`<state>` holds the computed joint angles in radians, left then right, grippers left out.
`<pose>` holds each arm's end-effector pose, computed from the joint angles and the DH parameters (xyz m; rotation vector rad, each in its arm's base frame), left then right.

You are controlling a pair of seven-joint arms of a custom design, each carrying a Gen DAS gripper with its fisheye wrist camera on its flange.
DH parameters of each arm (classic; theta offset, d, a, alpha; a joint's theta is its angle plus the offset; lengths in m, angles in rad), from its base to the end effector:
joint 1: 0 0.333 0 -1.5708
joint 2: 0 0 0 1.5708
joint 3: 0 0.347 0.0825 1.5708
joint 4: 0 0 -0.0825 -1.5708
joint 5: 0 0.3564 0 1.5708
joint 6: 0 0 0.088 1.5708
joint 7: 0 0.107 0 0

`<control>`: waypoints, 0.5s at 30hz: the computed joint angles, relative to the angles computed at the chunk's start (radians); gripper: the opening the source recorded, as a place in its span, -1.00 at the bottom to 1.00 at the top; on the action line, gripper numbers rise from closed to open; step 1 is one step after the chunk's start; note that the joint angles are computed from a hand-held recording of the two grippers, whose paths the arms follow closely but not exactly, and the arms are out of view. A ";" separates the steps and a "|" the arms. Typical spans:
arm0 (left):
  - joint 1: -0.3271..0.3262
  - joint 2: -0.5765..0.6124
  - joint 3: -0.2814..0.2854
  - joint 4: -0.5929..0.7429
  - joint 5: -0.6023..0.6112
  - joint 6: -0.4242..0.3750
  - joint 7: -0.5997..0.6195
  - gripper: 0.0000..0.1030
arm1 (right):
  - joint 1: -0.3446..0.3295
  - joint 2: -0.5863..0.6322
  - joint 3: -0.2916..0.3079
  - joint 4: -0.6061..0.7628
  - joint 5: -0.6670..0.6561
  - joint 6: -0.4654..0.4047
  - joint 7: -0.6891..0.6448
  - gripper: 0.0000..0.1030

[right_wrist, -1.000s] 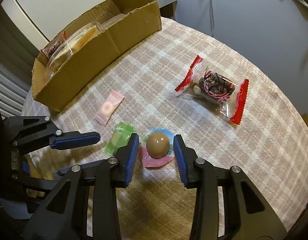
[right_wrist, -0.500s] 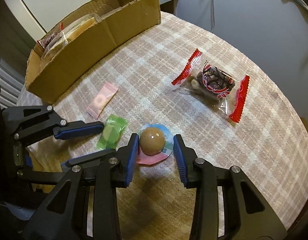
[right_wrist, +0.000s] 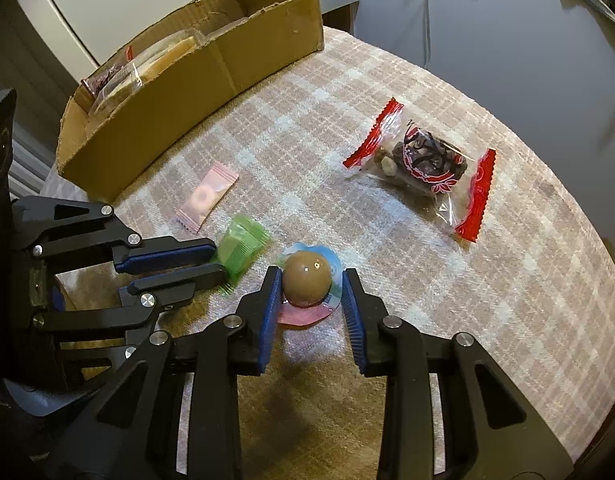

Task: Organize snacks
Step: 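Grasp the chocolate egg with the right gripper while the left grasps the green candy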

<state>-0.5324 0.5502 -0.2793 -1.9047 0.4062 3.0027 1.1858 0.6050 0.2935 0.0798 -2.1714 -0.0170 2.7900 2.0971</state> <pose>0.4580 -0.4872 0.3290 -1.1737 2.6283 -0.8312 0.4536 0.3686 0.3423 -2.1509 1.8199 -0.0635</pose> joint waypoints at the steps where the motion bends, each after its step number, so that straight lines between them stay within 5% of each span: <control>1: -0.002 0.005 0.001 0.010 -0.004 -0.008 -0.003 -0.82 | 0.001 -0.005 0.000 0.002 -0.002 -0.015 -0.001 -0.35; 3: -0.007 0.008 0.004 0.022 -0.009 -0.019 -0.013 -0.70 | 0.014 -0.005 -0.011 0.012 -0.031 -0.040 0.013 -0.33; 5: -0.014 0.011 0.010 0.032 -0.010 -0.029 -0.024 -0.36 | 0.023 -0.003 -0.016 0.019 -0.060 -0.055 0.026 -0.32; 15: -0.105 0.036 0.086 0.099 0.087 -0.077 -0.071 -0.43 | -0.001 -0.064 -0.020 -0.073 -0.093 -0.026 0.081 -0.32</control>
<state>-0.6373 0.5863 -0.1932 -1.8053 0.4931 2.9258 1.1144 0.6040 0.2295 0.0599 -2.2448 -0.1099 2.7638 2.1782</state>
